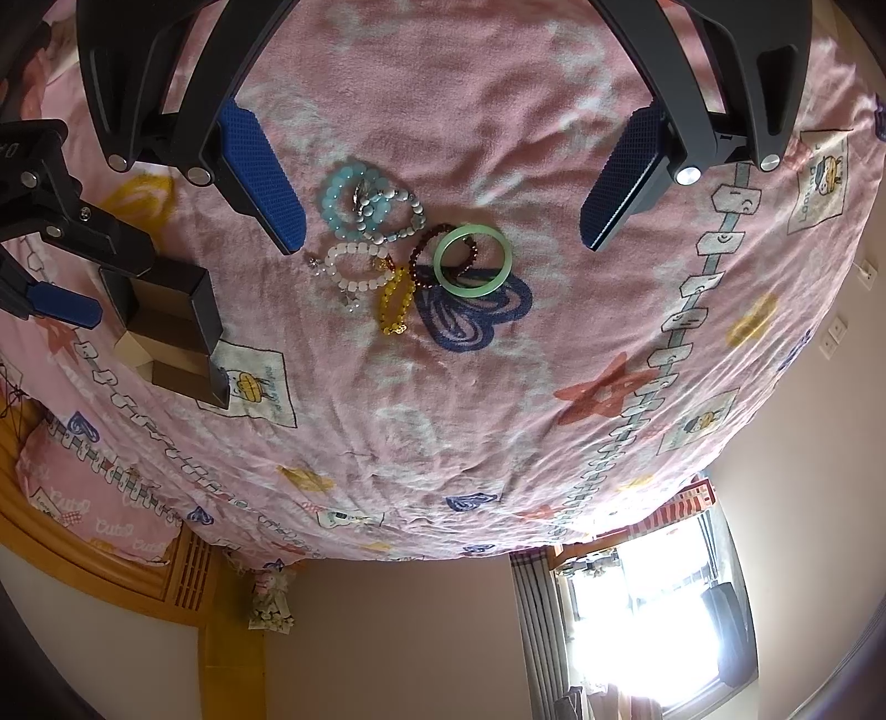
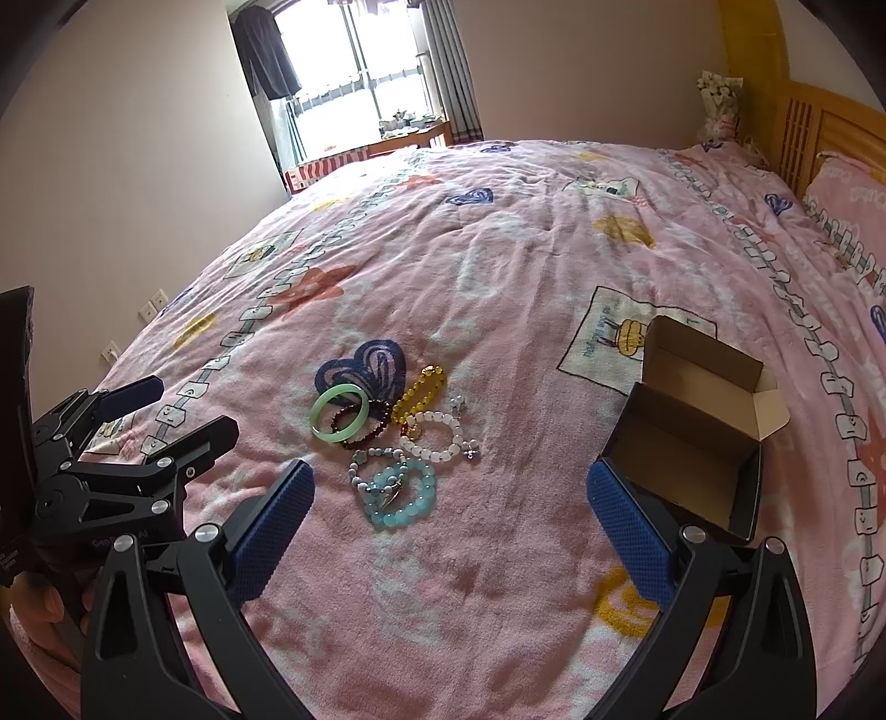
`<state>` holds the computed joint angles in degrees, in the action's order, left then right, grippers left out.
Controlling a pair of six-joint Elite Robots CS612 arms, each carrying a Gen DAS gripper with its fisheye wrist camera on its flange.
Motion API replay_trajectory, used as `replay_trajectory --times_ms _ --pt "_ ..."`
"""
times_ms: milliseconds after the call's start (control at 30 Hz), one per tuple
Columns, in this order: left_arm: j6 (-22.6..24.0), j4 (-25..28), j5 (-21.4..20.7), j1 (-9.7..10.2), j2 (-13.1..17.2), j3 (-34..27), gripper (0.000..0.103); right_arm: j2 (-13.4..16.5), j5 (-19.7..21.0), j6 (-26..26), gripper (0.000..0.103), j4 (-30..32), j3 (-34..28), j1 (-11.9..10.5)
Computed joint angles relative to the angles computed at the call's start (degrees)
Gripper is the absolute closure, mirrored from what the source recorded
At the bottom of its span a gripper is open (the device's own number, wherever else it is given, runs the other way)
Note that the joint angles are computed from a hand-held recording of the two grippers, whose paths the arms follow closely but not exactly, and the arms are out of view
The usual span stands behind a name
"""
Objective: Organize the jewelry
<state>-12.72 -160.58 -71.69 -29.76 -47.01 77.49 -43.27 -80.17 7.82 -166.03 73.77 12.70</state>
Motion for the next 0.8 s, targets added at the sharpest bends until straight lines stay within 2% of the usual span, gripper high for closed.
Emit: replay_trajectory --times_ms 800 --pt "0.19 -0.18 -0.29 -0.01 0.05 -0.01 0.006 -0.01 -0.09 0.02 0.006 0.01 -0.01 0.05"
